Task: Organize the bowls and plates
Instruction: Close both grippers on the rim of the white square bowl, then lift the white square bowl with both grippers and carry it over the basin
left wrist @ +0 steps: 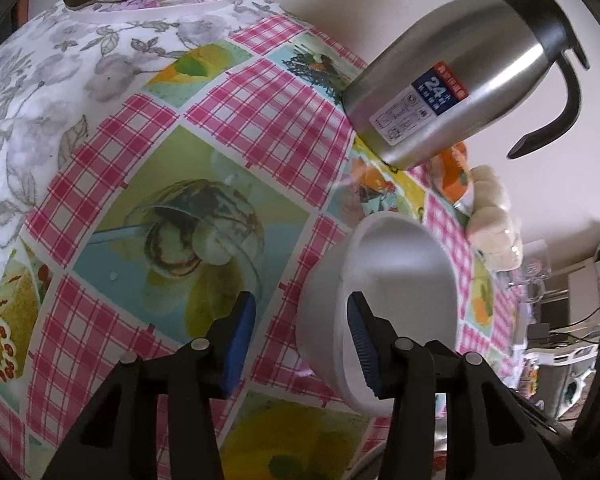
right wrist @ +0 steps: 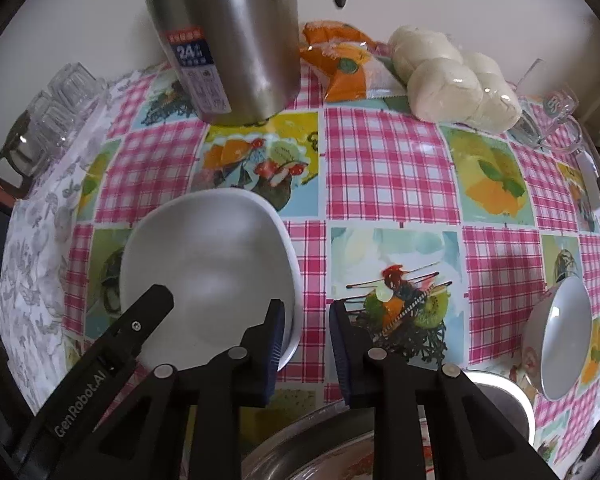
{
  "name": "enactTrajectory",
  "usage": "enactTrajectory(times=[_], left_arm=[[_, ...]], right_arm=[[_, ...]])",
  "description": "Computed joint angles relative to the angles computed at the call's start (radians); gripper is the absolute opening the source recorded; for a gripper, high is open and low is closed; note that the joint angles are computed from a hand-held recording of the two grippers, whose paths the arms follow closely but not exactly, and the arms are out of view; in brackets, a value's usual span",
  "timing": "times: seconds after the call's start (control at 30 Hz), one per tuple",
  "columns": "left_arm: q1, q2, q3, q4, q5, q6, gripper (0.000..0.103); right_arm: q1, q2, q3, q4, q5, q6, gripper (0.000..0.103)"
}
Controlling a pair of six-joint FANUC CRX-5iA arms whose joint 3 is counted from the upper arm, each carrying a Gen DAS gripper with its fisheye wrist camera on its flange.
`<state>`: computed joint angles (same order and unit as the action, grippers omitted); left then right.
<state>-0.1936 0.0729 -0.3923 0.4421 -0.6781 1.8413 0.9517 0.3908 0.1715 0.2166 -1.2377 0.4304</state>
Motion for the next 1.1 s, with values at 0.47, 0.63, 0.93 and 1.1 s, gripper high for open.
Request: enactTrajectory(times=[0.47,0.63,0.93,1.1], left_arm=[[0.004,0.038,-0.013,0.071,0.022,-0.066,0.031],[0.004,0.041,-0.050,0.175,0.051,-0.158,0.024],[0.003,0.037,-0.046,0.173,0.030,-0.169,0.018],[0.008,0.017,-0.059,0.180,0.030,-0.181,0.018]], right_arm=[[-0.020,0.072,0.080,-0.040,-0.058,0.059,0.021],[-0.030,0.078,0.084,-0.060,-0.049,0.064,0.020],[-0.027,0.060,0.069,-0.083,-0.025,0.059,0.012],[-0.017,0.026,0.030,-0.075,0.016,0.038,0.010]])
